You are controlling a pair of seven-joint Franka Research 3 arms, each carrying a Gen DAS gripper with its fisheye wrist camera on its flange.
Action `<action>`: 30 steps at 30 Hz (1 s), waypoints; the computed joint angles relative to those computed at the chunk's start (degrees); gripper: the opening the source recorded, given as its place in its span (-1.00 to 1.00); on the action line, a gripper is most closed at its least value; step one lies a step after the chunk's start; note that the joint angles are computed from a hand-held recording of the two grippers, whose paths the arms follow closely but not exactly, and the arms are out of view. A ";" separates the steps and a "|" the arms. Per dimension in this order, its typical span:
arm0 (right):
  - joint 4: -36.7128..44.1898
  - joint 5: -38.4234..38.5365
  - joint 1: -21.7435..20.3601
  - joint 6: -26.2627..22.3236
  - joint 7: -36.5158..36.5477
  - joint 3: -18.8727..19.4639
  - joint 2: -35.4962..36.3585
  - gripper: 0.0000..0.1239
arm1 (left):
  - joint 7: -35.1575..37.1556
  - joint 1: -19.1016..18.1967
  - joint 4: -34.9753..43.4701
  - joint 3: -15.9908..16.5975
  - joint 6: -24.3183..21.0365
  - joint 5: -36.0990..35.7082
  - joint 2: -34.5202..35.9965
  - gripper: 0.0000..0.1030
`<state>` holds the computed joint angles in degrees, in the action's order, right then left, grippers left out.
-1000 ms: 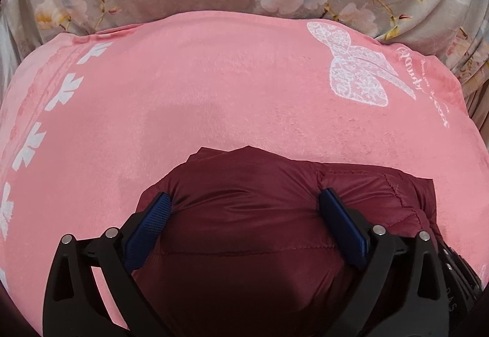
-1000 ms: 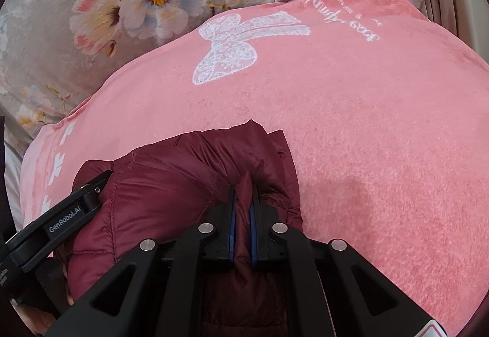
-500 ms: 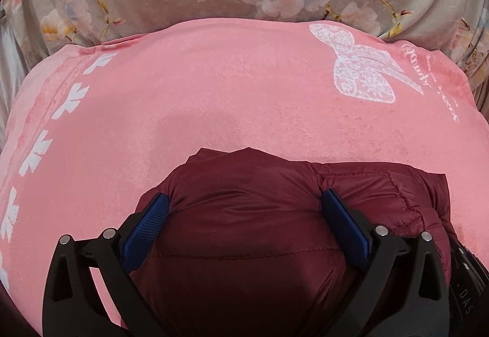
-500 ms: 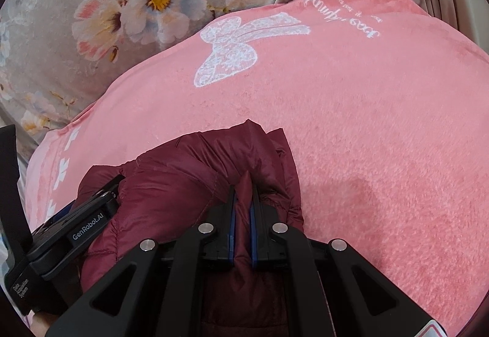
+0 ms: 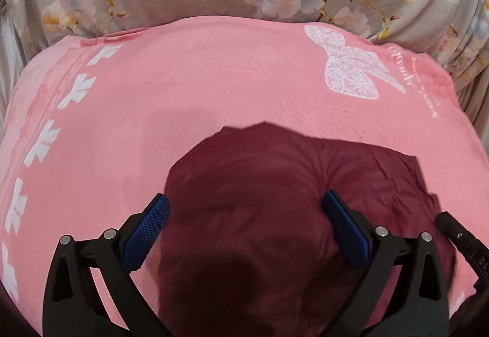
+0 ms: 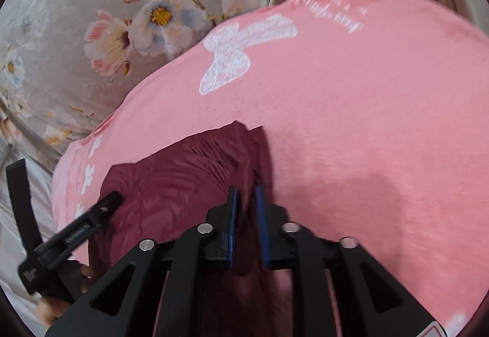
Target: Fold large clothes
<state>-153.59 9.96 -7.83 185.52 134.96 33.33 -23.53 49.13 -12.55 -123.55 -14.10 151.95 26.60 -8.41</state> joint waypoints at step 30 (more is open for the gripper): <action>-9.85 -3.67 16.16 -4.45 5.75 -5.05 -15.11 -0.77 | 5.05 -3.32 -15.94 0.45 -1.74 -11.56 -15.24 0.90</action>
